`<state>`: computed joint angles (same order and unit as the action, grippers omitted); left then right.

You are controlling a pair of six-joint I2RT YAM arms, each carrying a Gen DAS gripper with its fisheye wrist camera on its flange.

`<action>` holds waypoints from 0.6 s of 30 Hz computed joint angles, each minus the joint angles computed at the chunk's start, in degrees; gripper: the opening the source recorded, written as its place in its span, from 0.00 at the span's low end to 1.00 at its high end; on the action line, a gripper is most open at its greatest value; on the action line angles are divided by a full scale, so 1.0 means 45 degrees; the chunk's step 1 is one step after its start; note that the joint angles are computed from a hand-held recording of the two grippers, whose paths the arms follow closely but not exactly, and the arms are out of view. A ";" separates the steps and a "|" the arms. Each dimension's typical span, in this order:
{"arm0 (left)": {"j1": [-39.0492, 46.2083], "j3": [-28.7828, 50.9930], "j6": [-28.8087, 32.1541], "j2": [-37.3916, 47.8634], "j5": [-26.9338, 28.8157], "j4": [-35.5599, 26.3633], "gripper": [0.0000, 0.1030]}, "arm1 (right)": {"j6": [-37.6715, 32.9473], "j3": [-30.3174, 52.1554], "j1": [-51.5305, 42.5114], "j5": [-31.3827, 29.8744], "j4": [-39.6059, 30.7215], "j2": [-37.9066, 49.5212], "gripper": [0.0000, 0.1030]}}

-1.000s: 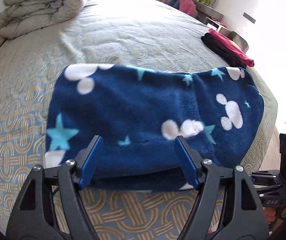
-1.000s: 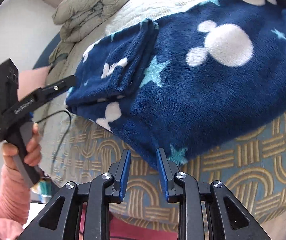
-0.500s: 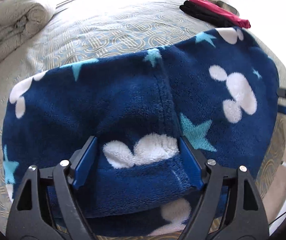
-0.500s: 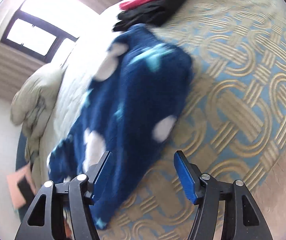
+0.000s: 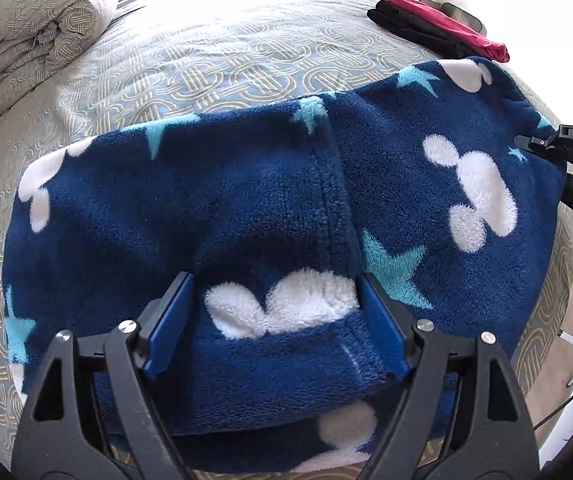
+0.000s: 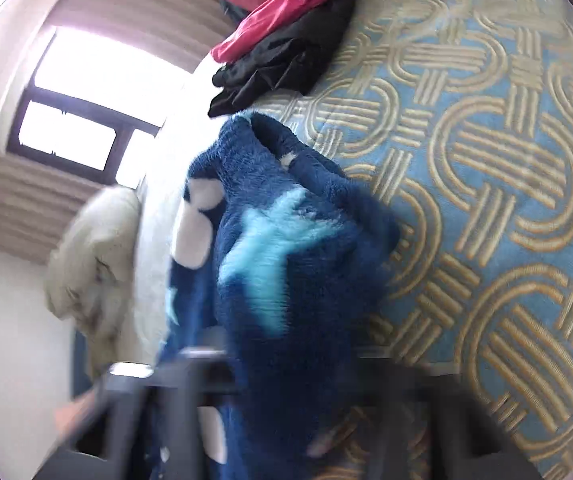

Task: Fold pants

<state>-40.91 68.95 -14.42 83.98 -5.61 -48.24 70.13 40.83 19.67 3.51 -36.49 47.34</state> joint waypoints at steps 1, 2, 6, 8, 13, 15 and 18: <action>0.0028 0.0012 -0.0028 -0.0018 0.0053 -0.0005 0.79 | -0.0029 0.0382 0.0446 0.0583 -0.0326 0.0326 0.15; 0.0061 0.0017 -0.0072 -0.0054 0.0120 -0.0004 0.79 | -0.0209 0.0963 0.1153 0.1446 -0.0792 0.0728 0.14; 0.0155 0.0073 -0.0360 -0.0228 0.0433 -0.0028 0.79 | -0.1031 0.3698 0.3590 0.4229 -0.2869 0.2293 0.14; 0.0158 0.0099 -0.0507 -0.0454 0.0779 -0.0033 0.79 | -0.1346 0.4994 0.4421 0.4989 -0.3550 0.2995 0.14; 0.0140 0.0072 -0.0858 -0.1228 0.1534 0.0202 0.78 | -0.2038 0.7129 0.5786 0.5977 -0.4140 0.4266 0.14; 0.0099 0.0015 -0.0692 -0.1064 0.1837 0.0260 0.78 | -0.2183 0.7738 0.6149 0.6167 -0.4303 0.4704 0.14; -0.0217 -0.0169 -0.0341 -0.0541 0.1410 0.0094 0.72 | -0.2155 0.8441 0.6757 0.6336 -0.4419 0.5199 0.14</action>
<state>-41.89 68.19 -15.96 81.54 0.74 -47.81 60.43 78.81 50.07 32.02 -56.38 70.74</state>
